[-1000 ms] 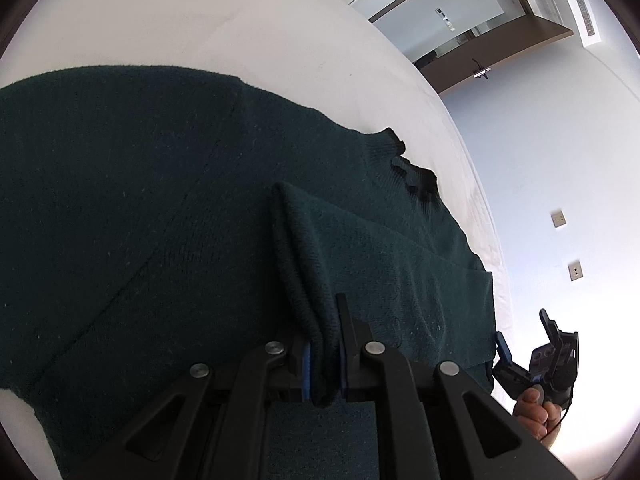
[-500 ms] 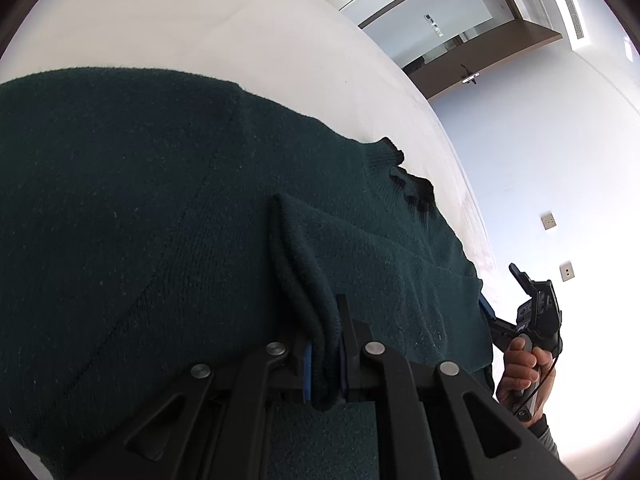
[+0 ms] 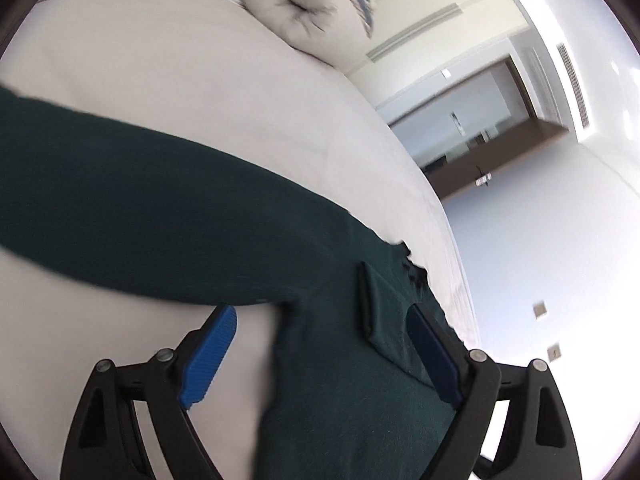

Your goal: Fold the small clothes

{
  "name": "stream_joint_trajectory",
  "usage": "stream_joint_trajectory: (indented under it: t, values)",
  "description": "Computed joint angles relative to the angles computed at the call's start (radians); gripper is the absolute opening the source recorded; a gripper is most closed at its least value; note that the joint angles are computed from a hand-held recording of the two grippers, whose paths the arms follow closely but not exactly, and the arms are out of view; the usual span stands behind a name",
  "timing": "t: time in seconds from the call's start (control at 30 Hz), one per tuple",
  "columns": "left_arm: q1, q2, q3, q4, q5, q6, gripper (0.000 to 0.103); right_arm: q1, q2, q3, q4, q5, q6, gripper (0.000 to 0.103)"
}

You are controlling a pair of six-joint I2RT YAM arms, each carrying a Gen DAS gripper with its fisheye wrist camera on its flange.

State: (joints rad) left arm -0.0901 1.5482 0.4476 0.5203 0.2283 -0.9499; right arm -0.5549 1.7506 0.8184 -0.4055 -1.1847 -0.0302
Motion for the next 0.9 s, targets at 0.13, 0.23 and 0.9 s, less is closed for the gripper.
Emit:
stream_joint_trajectory:
  t: [0.13,0.23,0.9]
  values:
    - [0.338,-0.144,-0.298,0.166,0.164,-0.107,0.088,-0.028,-0.126,-0.130,-0.138,-0.026,-0.134,0.077]
    - [0.629,-0.034,-0.407,0.392,0.363,-0.165,0.078,0.001,-0.223,-0.212,-0.154,-0.029,-0.119,0.077]
    - [0.695,0.078,-0.152,0.188,0.260,-0.186,0.007,0.279,-0.642,-0.405,0.174,0.082,0.449,0.077]
